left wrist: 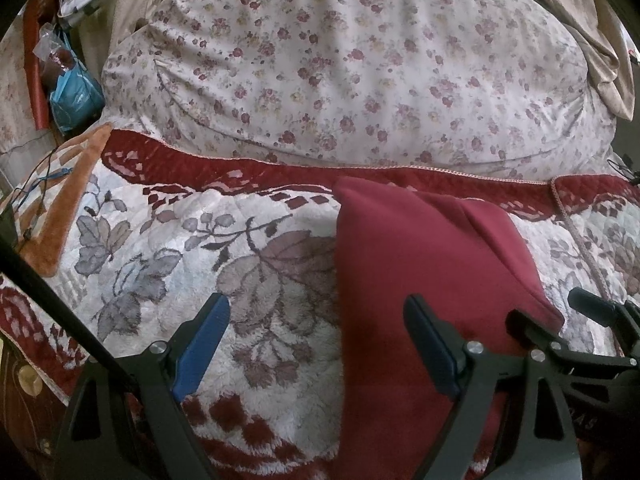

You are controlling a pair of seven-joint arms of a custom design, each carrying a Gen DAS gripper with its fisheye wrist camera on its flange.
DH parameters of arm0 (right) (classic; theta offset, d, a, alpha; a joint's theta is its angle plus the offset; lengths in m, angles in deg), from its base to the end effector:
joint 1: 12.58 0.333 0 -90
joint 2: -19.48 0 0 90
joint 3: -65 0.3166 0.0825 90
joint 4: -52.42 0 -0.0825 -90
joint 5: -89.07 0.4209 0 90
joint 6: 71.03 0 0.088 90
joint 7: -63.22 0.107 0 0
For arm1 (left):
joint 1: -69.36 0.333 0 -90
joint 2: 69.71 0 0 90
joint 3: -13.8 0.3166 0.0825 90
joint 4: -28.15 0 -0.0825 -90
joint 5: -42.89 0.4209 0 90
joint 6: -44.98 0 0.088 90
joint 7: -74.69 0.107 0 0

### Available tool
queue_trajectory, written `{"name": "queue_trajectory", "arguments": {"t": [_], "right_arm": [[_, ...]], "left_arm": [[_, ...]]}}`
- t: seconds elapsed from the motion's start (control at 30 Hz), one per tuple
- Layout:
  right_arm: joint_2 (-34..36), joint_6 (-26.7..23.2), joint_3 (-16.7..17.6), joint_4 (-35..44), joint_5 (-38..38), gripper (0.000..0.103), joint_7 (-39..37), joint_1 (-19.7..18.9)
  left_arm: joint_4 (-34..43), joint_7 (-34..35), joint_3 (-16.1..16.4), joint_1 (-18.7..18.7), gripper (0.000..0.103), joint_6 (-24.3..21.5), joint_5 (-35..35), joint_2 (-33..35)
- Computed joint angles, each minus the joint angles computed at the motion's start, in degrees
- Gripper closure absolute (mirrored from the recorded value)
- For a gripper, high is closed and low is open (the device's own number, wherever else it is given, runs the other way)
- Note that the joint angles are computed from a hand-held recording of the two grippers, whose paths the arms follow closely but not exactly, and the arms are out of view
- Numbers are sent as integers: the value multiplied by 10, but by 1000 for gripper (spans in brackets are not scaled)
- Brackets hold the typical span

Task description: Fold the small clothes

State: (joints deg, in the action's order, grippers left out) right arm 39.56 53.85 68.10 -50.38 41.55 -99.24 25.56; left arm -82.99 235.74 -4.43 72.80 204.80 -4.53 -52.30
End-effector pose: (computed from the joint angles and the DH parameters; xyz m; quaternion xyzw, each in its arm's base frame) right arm 0.5332 0.4273 0.3490 -0.4067 0.8532 -0.2754 0.1755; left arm 0.6639 -0.1280 0.3617 -0.3730 0.8525 -0.3346 0.1488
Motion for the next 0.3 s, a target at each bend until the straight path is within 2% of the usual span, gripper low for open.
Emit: {"name": "queue_trajectory", "arguments": {"t": [0.2,0.3], "right_arm": [[1,4,-1,-1,2,10,-2,-2],[-1,7,-3,-6,4,10,-3,-5]], "left_arm": [[15,31,-8,8,15,1,-16,18],[41,8,-1,4,15,-5,7,40]]}}
